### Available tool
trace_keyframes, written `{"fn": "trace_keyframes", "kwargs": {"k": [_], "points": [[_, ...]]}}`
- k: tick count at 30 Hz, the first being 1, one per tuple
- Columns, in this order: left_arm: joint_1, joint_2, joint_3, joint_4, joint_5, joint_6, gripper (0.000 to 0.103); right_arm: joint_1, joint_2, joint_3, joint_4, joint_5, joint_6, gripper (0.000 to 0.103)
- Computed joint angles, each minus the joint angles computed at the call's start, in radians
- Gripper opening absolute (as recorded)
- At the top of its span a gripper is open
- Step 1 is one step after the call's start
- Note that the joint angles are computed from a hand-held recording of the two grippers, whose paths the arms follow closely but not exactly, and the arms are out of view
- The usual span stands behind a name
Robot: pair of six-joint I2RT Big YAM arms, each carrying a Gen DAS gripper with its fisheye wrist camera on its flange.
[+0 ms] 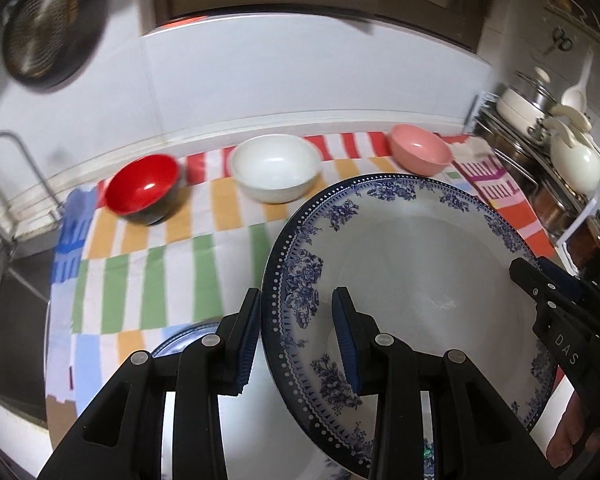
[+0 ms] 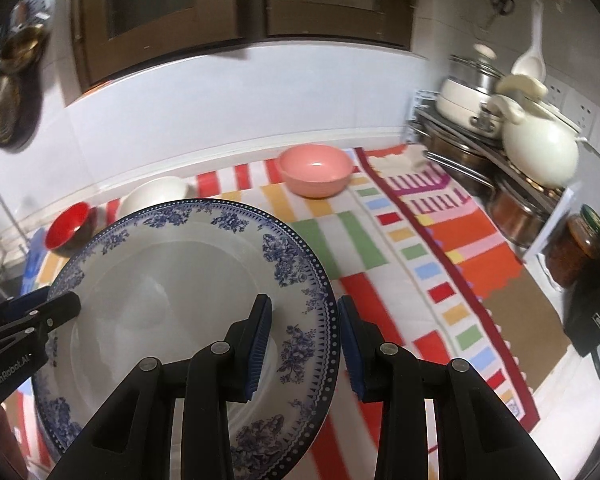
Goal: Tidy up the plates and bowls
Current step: 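Lift the stacked plates with both grippers and carry them toward the sink, then lower the stacked plates onto the cloth and open both grippers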
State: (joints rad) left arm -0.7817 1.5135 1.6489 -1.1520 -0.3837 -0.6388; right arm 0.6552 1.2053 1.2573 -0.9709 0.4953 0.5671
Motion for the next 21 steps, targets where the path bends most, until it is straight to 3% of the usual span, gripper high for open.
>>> {"fn": "trace_keyframes", "kwargs": {"k": [21], "points": [[0.087, -0.2, -0.26, -0.056, 0.006, -0.137, 0.036, 0.164, 0.176, 0.116, 0.008, -0.051, -0.031, 0.035]]}}
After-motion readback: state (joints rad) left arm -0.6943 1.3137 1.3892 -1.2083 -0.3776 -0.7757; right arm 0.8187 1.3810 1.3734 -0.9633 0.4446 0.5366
